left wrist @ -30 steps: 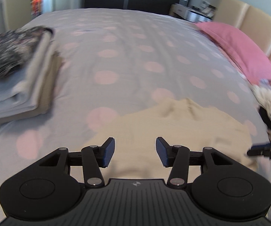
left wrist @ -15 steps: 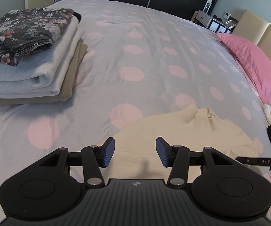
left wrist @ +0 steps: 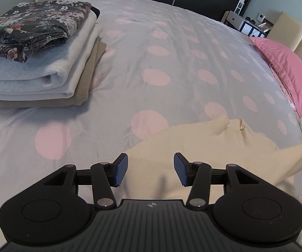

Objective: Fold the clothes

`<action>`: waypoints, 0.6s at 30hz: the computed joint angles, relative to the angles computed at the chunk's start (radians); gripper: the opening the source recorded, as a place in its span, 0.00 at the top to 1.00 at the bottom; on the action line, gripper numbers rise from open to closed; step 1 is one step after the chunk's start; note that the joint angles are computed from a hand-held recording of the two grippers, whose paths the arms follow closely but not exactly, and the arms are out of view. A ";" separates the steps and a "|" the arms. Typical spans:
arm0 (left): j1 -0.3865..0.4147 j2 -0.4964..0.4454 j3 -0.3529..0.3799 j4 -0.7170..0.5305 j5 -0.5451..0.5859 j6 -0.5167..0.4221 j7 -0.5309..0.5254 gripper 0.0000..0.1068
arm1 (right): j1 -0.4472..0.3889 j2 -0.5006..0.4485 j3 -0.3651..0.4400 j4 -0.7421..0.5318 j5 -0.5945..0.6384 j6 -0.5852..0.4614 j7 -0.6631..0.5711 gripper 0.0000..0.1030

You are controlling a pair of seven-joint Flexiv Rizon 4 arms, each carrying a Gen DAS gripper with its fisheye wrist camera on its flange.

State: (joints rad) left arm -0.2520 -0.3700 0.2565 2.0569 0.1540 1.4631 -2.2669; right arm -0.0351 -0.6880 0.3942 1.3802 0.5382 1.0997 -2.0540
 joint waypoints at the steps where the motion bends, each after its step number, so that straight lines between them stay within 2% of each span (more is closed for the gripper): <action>1: -0.001 -0.001 0.001 -0.001 0.002 -0.002 0.000 0.56 | 0.023 0.004 -0.039 0.004 -0.031 0.002 0.040 0.97; 5: -0.004 -0.009 0.003 -0.008 0.006 -0.014 -0.005 0.56 | 0.075 -0.013 -0.140 0.022 -0.151 0.037 0.164 0.97; 9: 0.009 -0.021 -0.015 -0.013 0.003 -0.022 0.013 0.56 | 0.090 -0.055 -0.179 0.024 -0.244 0.064 0.262 0.97; 11: 0.019 -0.032 -0.029 -0.013 -0.001 -0.018 0.036 0.56 | 0.074 -0.074 -0.159 0.013 -0.273 0.049 0.272 0.96; 15: 0.024 -0.060 -0.037 -0.009 -0.015 -0.005 0.074 0.56 | 0.061 -0.087 -0.150 0.013 -0.308 0.035 0.313 0.72; 18: 0.046 -0.072 -0.070 0.010 -0.060 0.002 0.101 0.57 | 0.038 -0.094 -0.131 0.003 -0.318 0.009 0.321 0.72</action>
State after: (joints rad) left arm -0.2057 -0.4421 0.1863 2.0671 0.0945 1.4647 -2.1657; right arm 0.0029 -0.7821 0.2630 1.3828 0.2202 1.1090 -1.7332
